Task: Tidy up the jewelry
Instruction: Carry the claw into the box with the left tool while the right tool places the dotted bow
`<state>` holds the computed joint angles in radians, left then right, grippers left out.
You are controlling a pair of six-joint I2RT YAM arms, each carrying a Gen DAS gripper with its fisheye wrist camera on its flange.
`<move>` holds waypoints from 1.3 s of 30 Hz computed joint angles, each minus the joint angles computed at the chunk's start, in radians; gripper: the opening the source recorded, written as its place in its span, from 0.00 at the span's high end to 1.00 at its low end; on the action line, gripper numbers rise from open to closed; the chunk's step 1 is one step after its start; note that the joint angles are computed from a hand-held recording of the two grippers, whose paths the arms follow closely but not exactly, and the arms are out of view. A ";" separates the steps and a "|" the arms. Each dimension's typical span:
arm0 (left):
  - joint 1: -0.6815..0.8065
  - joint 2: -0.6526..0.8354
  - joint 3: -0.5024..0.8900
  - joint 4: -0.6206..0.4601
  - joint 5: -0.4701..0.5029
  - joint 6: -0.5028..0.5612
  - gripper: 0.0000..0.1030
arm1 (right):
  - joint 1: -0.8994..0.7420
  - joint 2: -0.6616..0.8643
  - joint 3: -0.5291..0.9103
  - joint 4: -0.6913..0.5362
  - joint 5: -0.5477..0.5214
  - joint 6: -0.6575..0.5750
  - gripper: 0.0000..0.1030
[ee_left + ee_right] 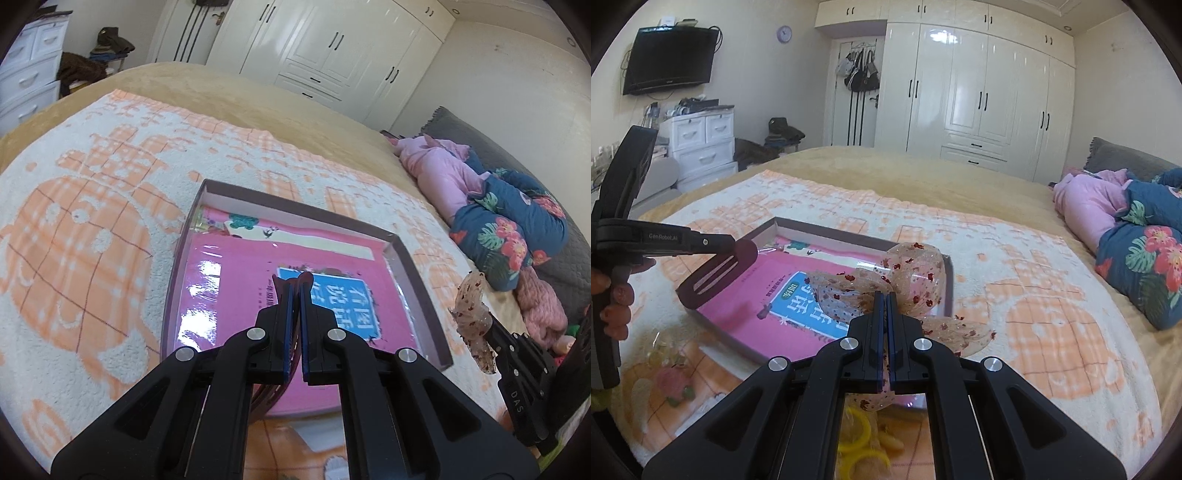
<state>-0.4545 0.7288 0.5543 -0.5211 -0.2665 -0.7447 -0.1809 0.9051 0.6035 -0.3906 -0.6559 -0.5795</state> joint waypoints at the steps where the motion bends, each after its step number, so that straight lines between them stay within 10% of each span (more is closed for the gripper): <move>1: 0.009 0.004 -0.009 0.011 0.002 0.008 1.00 | 0.020 0.011 0.001 0.012 0.015 0.010 0.98; 25: 0.027 0.015 -0.042 0.014 -0.052 0.081 1.00 | 0.164 0.316 0.048 0.127 0.232 0.056 0.96; 29: -0.014 -0.006 -0.035 -0.026 -0.099 0.060 1.00 | 0.141 0.308 0.040 0.117 0.202 0.060 0.69; 39: -0.169 -0.055 -0.006 -0.138 -0.258 -0.035 0.90 | 0.047 0.231 0.018 0.095 0.103 0.082 0.47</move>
